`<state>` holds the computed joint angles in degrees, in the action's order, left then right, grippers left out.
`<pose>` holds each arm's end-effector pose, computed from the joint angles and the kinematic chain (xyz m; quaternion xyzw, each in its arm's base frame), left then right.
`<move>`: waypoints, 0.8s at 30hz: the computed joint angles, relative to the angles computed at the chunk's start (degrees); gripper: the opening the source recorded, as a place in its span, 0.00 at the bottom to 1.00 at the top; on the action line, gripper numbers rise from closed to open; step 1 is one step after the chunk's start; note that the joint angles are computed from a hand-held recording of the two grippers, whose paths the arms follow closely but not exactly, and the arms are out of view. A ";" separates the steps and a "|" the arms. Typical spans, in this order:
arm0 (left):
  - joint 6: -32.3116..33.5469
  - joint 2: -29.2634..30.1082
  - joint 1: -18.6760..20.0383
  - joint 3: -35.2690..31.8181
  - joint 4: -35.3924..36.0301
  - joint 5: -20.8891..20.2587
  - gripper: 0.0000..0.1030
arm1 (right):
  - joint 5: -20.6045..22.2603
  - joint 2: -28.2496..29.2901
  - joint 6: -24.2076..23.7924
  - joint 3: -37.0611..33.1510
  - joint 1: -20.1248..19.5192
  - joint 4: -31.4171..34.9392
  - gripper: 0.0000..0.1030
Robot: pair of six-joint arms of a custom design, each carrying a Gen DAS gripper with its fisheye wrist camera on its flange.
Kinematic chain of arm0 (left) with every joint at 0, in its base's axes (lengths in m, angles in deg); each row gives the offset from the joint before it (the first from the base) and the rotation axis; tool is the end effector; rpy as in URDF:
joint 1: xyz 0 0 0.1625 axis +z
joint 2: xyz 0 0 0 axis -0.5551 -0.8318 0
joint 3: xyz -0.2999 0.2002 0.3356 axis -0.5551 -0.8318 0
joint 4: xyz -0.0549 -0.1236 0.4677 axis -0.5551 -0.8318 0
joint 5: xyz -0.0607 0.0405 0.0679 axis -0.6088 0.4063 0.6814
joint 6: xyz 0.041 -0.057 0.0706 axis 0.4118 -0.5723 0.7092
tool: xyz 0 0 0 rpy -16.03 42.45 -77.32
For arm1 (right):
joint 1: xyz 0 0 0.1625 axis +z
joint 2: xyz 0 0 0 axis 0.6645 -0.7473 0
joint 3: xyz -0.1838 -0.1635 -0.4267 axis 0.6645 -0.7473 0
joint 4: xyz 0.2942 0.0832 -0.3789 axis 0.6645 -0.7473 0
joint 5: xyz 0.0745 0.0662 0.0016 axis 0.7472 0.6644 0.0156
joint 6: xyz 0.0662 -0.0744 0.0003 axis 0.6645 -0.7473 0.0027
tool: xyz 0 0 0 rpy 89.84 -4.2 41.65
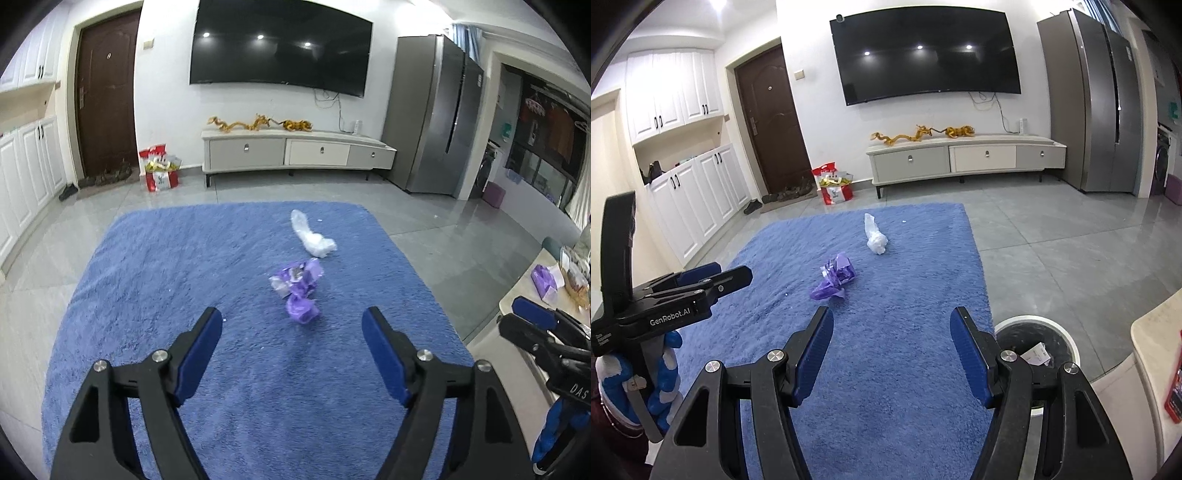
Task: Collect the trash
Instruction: 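Move both open tools back over the last purple bag and plastic bag, then grasp the purple bag with left tool while right tool grasps clear plastic bag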
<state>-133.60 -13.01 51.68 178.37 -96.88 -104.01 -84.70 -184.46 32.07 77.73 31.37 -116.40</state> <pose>-0.3939 -0.3599 0.0383 0.0895 0.8403 -0.4263 0.3227 0.0472 -0.3325 0.4079 0.3159 -0.8769 0.3164 0.1766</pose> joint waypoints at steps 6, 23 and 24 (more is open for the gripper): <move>3.90 -2.26 4.26 3.47 -8.86 -0.83 0.81 | -1.99 5.52 0.96 -1.25 2.96 -3.62 0.65; 37.80 10.25 19.85 -6.50 -31.96 -10.10 0.80 | -8.21 34.50 6.57 -12.25 10.96 -14.82 0.69; 38.42 10.49 20.44 -6.98 -32.08 -10.37 0.78 | -8.52 36.46 7.14 -13.26 11.17 -15.22 0.69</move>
<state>-95.18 -2.51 72.12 171.39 -128.96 -114.38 -93.23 -148.00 39.21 64.47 42.54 -131.62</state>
